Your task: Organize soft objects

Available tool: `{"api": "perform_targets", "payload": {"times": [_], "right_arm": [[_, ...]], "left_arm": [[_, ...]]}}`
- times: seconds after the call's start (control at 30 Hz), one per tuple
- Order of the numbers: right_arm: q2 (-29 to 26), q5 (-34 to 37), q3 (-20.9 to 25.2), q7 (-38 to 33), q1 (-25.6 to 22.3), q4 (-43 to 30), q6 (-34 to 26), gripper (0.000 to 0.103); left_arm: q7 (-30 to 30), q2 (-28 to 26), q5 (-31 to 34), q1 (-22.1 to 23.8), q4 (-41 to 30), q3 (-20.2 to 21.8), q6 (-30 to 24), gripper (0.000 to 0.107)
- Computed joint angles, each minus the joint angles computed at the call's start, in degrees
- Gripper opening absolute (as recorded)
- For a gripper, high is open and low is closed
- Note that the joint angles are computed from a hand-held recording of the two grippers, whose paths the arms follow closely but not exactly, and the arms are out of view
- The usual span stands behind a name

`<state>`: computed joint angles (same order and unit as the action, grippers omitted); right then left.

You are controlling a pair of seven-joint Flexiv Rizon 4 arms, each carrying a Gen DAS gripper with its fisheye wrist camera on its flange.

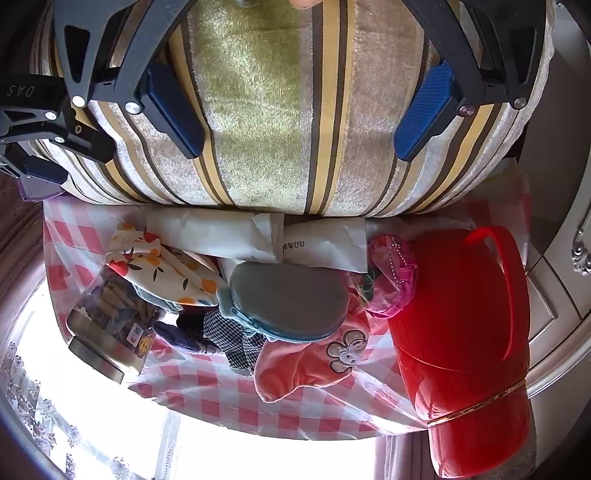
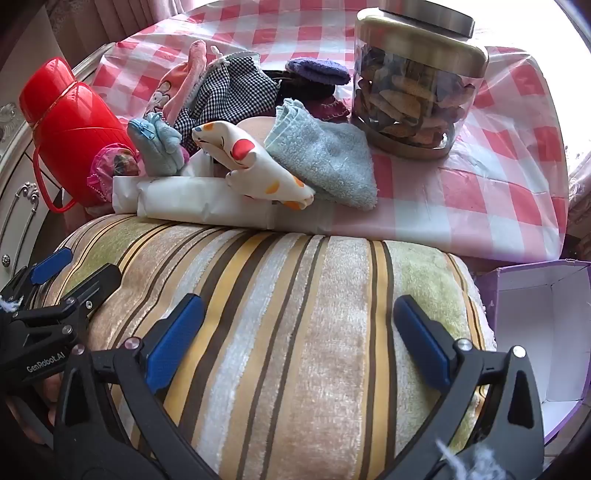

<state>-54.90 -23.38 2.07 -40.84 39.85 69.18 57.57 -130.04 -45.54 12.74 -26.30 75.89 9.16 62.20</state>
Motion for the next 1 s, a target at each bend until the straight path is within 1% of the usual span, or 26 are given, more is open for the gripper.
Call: {"api": "perform_targets", "payload": {"times": [0.13, 0.17, 0.47, 0.67, 1.0], "right_arm": [[-0.12, 0.14, 0.09, -0.13, -0.06, -0.21, -0.05, 0.103], [-0.17, 0.2, 0.13, -0.16, -0.08, -0.27, 0.01, 0.103], [-0.52, 0.33, -0.08, -0.05, -0.01, -0.65, 0.45, 0.103], [0.2, -0.57, -1.11, 1.58, 0.67, 1.34, 2.43, 0.103], [0.35, -0.85, -0.84, 1.5, 0.18, 1.63, 3.06, 0.103]], "left_arm": [[-0.21, 0.03, 0.03, 0.09, 0.39, 0.02, 1.11, 0.103], [-0.17, -0.07, 0.29, -0.37, -0.19, 0.52, -0.12, 0.103], [-0.52, -0.55, 0.57, -0.41, -1.38, 0.46, -1.53, 0.103], [-1.18, -0.45, 0.64, -0.13, -0.83, 0.32, -0.62, 0.103], [-2.5, -0.34, 1.82, -0.69, -1.15, 1.07, -1.15, 0.103]]}}
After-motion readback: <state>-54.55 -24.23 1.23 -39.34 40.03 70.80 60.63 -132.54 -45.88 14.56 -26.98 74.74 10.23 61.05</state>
